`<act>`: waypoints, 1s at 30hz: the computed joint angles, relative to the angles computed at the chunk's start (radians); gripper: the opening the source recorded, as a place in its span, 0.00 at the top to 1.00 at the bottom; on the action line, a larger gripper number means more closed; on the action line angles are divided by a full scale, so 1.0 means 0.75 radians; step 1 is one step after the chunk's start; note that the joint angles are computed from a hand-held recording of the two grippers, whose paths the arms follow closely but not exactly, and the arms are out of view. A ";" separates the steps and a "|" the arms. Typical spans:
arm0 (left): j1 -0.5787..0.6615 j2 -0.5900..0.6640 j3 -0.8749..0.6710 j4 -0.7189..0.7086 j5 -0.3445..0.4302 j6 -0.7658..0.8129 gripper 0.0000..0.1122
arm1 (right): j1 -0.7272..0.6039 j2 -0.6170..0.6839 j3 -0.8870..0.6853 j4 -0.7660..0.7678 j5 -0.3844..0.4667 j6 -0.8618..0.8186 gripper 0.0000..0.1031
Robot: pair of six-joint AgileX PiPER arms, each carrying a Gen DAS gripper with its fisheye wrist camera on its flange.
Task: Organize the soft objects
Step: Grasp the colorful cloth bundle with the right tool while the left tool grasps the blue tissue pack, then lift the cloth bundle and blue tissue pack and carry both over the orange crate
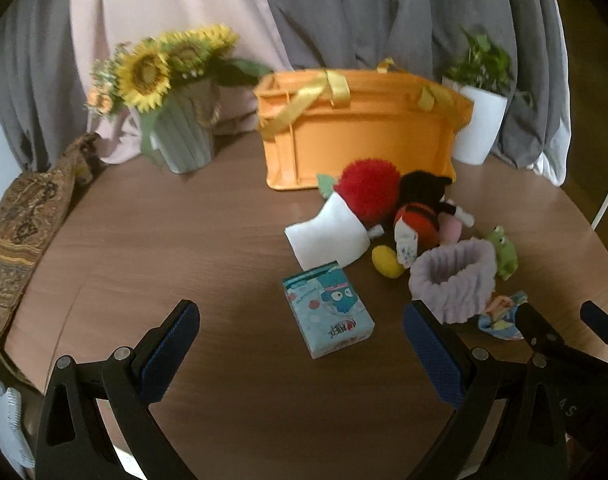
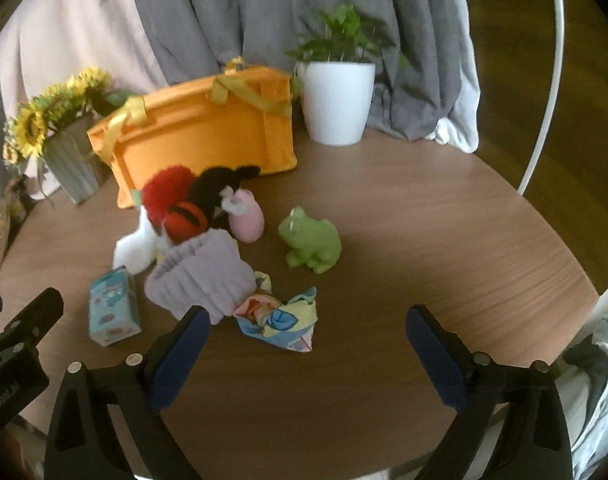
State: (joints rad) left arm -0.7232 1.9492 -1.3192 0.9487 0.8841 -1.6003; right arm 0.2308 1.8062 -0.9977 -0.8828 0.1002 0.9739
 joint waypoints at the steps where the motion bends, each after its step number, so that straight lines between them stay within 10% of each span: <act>1: 0.014 0.015 -0.007 -0.013 -0.019 0.020 0.08 | 0.002 0.025 -0.022 0.040 0.014 -0.035 0.07; 17: 0.158 0.222 -0.172 -0.163 -0.173 0.214 0.19 | 0.035 0.209 -0.147 -0.087 0.045 0.182 0.29; 24: 0.192 0.280 -0.225 -0.253 -0.207 0.322 0.29 | 0.025 0.261 -0.200 0.239 0.070 -0.123 0.47; 30: 0.203 0.304 -0.230 -0.284 -0.241 0.356 0.40 | 0.034 0.250 -0.171 0.030 0.067 0.100 0.59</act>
State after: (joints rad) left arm -0.5712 2.1775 -1.4919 0.7360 0.7034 -1.3334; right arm 0.2563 1.9934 -1.1263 -0.8601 0.1507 1.0486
